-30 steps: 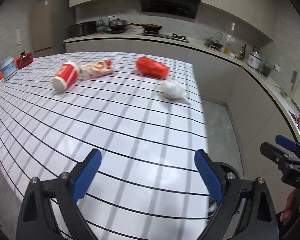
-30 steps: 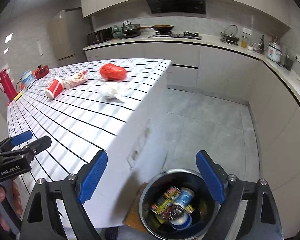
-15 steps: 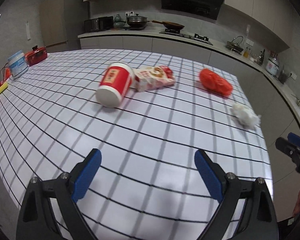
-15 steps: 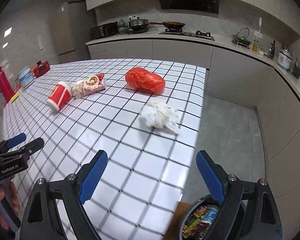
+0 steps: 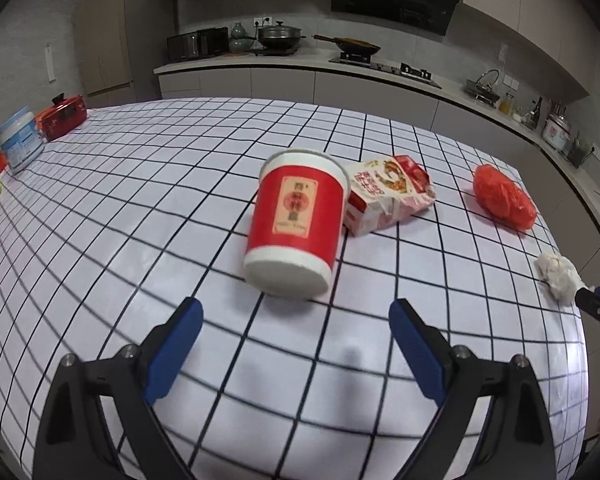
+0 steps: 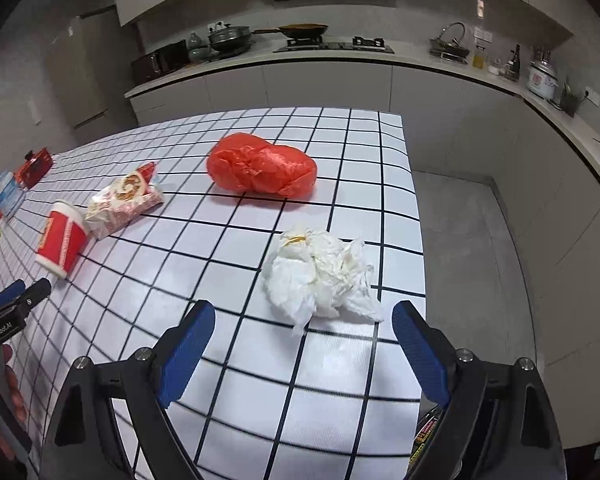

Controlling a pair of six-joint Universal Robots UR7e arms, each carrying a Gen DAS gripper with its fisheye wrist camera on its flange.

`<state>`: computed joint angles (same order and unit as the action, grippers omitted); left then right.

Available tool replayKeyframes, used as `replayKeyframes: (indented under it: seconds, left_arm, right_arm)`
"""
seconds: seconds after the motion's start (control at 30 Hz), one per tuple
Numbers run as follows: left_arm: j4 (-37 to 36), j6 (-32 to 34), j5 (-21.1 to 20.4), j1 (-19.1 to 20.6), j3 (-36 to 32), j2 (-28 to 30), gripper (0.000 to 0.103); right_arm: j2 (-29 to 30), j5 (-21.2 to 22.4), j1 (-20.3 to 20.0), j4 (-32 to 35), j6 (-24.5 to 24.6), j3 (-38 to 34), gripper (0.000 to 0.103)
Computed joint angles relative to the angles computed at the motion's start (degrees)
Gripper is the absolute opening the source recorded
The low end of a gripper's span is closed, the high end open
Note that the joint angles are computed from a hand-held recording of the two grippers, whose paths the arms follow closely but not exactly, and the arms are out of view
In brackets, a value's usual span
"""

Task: Collect trash
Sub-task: 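Grasp the red paper cup with the left gripper while the right gripper grasps the white tissue, then carry the red cup and white tissue over the bin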

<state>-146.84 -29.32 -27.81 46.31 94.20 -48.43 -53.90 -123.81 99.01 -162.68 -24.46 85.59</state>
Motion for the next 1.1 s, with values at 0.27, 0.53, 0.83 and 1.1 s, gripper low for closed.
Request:
replayKeyframes:
  seconds: [0.27,0.53,0.83,1.1]
  left_arm:
    - [-2.82,5.56,-2.96,2.47,-3.46,1.64,0.095]
    - [-3.9,8.0,-6.51,4.44,-5.33,2.15,0.089]
    - [-8.01,9.49,-8.8,3.37,-3.08,1.01,0.057]
    - [-9.68,9.0,-7.59,0.37,-0.58,0.55,0.057]
  right_arm:
    - [3.81,-2.31,-0.91,2.18,1.63,-5.1,0.092]
    - [5.69,-1.76,-1.17,3.39,0.95,-7.16,0.092]
    - [5.15,-0.23,-1.31,3.43,-0.3,-6.49,0.048]
    - [1.99,1.45,-0.6,1.5,-1.71,-2.06,0.047]
